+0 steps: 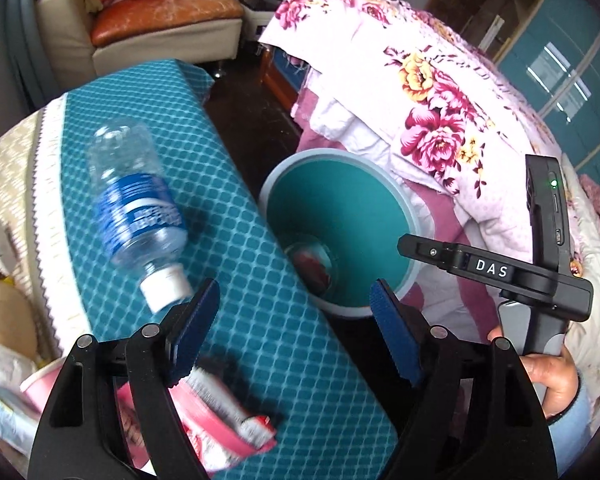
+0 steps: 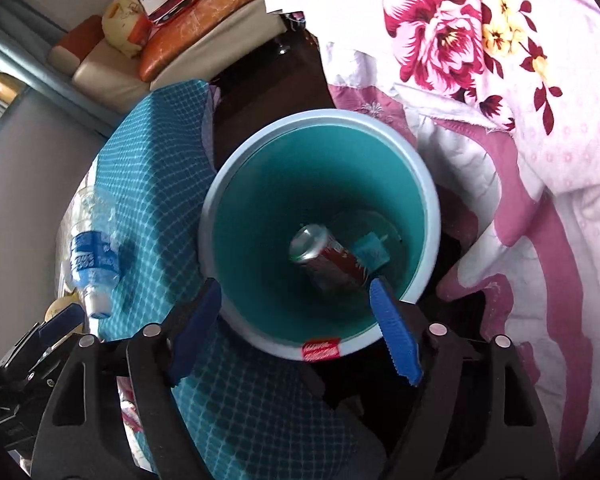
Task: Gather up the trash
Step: 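Open both tools to drop the carton and can into the bin, then grasp the pink paper cup with the left tool while the right tool grasps the water bottle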
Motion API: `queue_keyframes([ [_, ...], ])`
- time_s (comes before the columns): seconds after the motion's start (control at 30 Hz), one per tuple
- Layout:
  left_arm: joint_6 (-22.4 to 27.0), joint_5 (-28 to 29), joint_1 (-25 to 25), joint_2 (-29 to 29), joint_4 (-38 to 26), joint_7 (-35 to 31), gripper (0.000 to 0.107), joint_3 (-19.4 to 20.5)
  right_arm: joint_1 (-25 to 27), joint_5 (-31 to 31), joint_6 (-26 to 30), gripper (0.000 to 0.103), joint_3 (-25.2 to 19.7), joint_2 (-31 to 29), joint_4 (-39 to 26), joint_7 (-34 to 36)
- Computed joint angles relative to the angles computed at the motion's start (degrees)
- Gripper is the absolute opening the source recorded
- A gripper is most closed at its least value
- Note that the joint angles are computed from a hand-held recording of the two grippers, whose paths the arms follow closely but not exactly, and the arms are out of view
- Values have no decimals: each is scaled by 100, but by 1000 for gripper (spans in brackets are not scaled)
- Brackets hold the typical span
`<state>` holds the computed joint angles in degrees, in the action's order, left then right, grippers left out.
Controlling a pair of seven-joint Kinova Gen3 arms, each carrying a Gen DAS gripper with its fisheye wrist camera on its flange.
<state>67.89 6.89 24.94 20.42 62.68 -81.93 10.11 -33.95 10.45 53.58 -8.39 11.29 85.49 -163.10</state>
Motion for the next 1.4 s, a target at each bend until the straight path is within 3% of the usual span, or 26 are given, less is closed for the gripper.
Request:
queue_keyframes([
  [0.23,-285,57,-298,-717,790,58,79,-94,-247,115,138,75,-101,-22,-235,-137],
  [0.67,-581,224,-1047,-1522,1858,210,79,-281,-622,175,313,76,-208,67,-686,-160],
  [1.0,-603,103,-1230,-1644,2250,116,78,-272,-814,62,379,76,-184,279,-1011,-60],
  [1.2,-656,-141,-1133,-1616,2311,165,66,-224,-827,-82,383,76,-155,357,-1069,26],
  [1.4,-559,-509,-998,-1523,2290,350,66,-193,-814,-197,372,76,-142,429,-1109,99],
])
